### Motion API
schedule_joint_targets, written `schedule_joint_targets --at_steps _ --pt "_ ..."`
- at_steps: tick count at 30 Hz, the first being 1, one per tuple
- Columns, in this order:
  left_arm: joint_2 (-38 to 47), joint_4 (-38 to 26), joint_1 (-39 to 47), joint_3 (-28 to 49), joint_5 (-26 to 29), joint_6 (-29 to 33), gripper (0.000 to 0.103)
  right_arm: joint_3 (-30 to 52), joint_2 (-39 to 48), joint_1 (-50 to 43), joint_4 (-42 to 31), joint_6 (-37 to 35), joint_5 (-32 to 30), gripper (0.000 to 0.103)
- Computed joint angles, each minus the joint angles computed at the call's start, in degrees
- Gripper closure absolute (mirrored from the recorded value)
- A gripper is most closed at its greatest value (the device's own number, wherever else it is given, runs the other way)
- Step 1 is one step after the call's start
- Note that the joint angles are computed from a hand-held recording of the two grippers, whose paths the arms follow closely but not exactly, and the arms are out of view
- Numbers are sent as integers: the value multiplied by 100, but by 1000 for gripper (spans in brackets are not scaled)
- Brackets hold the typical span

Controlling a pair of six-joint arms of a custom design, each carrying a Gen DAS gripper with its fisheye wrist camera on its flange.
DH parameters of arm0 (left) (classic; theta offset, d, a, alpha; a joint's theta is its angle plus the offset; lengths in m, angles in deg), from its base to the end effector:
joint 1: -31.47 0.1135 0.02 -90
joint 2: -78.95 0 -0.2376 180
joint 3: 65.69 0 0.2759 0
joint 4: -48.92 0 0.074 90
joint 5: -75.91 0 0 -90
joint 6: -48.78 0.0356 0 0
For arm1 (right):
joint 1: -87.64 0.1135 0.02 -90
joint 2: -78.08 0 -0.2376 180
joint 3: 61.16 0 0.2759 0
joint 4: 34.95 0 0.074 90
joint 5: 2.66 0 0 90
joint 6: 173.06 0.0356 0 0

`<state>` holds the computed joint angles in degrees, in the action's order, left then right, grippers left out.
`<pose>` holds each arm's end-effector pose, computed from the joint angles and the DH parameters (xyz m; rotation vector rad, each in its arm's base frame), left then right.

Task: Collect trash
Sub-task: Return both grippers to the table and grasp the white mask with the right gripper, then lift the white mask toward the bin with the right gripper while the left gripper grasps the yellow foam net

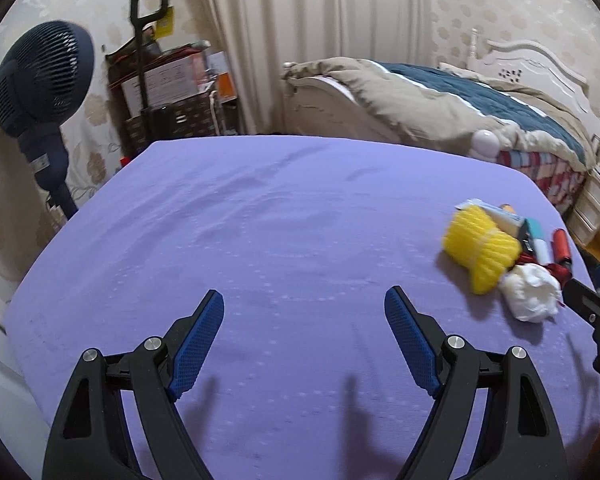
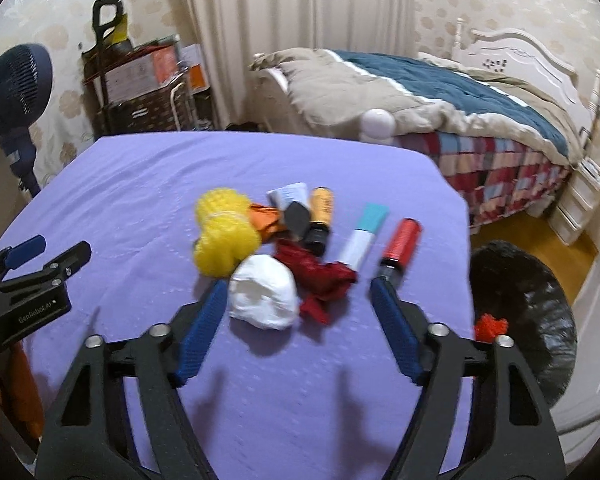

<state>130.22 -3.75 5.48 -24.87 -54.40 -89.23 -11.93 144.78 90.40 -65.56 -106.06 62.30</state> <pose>0.1794 -0.0619 0.1586 -0.6473 2.2539 0.3488 0.2592 0.0276 0.1698 -0.7122 2.2259 0.3523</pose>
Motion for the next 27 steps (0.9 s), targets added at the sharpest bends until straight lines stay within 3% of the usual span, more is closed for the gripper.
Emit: schedule_joint_targets --at_steps 12,14,27 --pt "-652 171 869 -519 559 462 23 -34 661 1041 484 175 954 46" --pt "-654 210 886 -528 605 475 23 -69 730 1125 562 143 1110 61" --pt "-132 401 299 -254 485 260 23 -228 109 753 350 37 750 65"
